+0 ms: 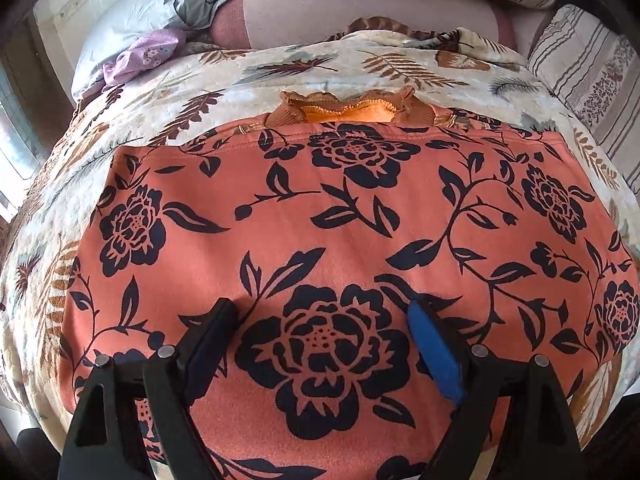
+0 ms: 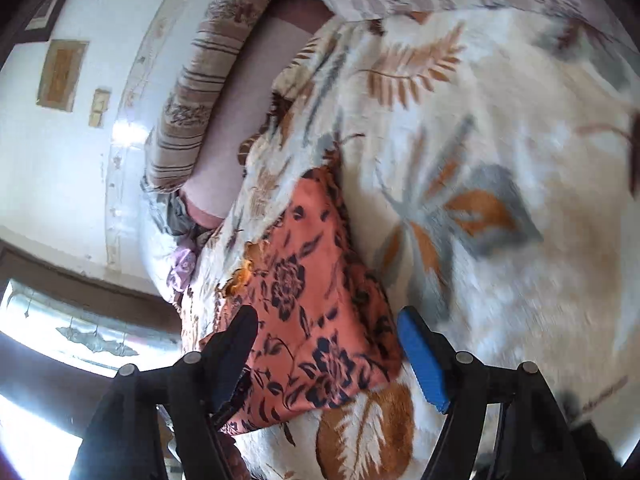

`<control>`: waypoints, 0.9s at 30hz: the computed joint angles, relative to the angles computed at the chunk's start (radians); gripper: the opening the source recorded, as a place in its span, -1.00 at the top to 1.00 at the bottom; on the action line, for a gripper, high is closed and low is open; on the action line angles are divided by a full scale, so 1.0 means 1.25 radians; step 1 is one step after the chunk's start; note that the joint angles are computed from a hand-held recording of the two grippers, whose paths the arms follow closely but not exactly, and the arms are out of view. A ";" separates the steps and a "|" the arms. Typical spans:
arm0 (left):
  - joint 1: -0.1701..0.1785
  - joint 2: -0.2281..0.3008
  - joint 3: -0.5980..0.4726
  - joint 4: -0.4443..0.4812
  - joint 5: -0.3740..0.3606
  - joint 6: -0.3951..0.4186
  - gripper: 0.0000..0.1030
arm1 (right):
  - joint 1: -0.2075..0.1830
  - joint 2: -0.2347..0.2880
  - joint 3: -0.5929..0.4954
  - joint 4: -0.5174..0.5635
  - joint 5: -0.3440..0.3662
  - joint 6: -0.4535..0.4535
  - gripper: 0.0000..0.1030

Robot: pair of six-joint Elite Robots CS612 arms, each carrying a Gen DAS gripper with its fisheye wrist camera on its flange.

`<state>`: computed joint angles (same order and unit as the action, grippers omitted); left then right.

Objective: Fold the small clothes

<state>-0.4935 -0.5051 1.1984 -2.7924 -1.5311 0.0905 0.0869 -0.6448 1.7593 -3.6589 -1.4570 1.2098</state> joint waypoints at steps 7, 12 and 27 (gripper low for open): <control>0.001 -0.002 0.005 0.001 -0.006 -0.009 -0.72 | -0.070 0.068 -0.201 0.284 0.161 -0.216 -0.47; 0.002 0.005 -0.005 0.000 -0.011 -0.007 -0.75 | -0.069 0.103 -0.299 0.443 0.214 -0.314 0.65; 0.036 0.007 -0.046 0.066 -0.152 0.012 -0.72 | 0.002 0.025 -0.218 0.320 -0.027 -0.241 0.38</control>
<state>-0.4485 -0.4967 1.1410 -2.7099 -1.7211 0.1056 0.0889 -0.6135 1.4871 -3.2587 -1.4913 0.9086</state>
